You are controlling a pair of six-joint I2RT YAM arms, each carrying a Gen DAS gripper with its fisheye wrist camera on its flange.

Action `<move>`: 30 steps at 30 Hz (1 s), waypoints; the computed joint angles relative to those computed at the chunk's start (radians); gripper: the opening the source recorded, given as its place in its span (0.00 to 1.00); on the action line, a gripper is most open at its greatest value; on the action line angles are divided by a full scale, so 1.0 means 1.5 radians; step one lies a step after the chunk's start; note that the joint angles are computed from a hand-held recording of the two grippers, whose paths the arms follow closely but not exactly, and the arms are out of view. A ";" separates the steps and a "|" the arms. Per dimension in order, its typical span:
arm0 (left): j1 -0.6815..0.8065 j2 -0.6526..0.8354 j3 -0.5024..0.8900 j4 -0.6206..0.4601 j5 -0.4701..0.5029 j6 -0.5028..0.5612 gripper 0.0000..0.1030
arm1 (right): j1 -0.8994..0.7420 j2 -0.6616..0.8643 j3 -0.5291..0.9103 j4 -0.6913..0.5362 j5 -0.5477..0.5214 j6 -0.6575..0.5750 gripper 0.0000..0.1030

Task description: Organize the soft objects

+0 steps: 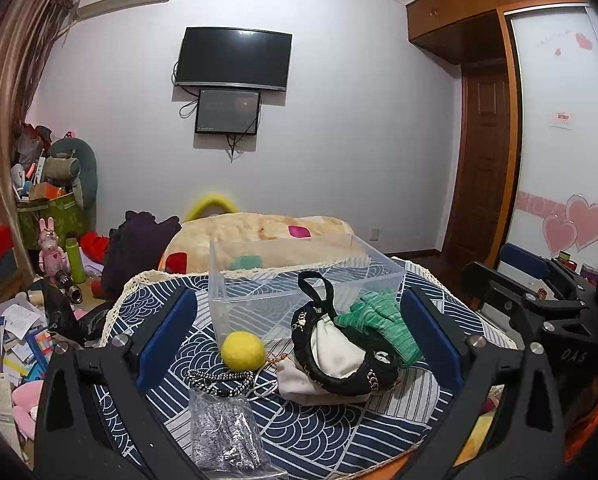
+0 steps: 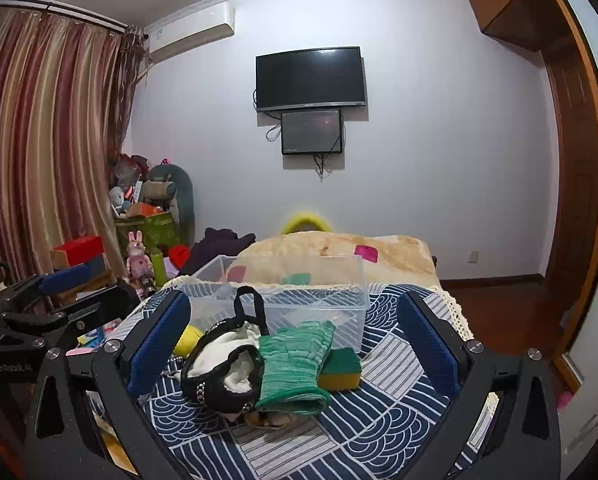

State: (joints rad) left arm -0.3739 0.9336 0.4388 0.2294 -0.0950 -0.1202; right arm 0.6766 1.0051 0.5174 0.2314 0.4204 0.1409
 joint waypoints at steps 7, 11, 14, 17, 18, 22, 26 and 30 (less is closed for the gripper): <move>-0.011 -0.001 -0.008 0.010 -0.017 0.008 1.00 | 0.002 -0.004 -0.001 0.001 0.002 0.001 1.00; -0.012 0.000 -0.008 0.010 -0.016 0.005 1.00 | 0.002 -0.008 -0.005 0.002 0.001 0.001 1.00; -0.017 0.003 -0.007 0.012 -0.022 0.002 1.00 | 0.001 -0.008 -0.005 0.003 -0.001 0.001 1.00; -0.016 0.002 -0.008 0.013 -0.021 0.002 1.00 | 0.001 -0.010 -0.006 0.004 -0.001 0.000 1.00; -0.016 0.002 -0.008 0.014 -0.021 0.002 1.00 | 0.001 -0.011 -0.007 0.004 -0.001 0.000 1.00; -0.014 0.002 -0.008 0.013 -0.019 0.004 1.00 | 0.004 -0.012 -0.007 0.002 0.001 0.001 1.00; -0.013 0.002 -0.008 0.014 -0.018 0.004 1.00 | 0.006 -0.013 -0.007 0.002 0.003 0.002 1.00; -0.013 0.002 -0.008 0.014 -0.017 0.005 1.00 | 0.008 -0.014 -0.006 0.001 0.005 0.002 1.00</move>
State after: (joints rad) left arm -0.3940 0.9365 0.4275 0.2503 -0.1205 -0.1134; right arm 0.6882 0.9845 0.5082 0.2324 0.4274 0.1442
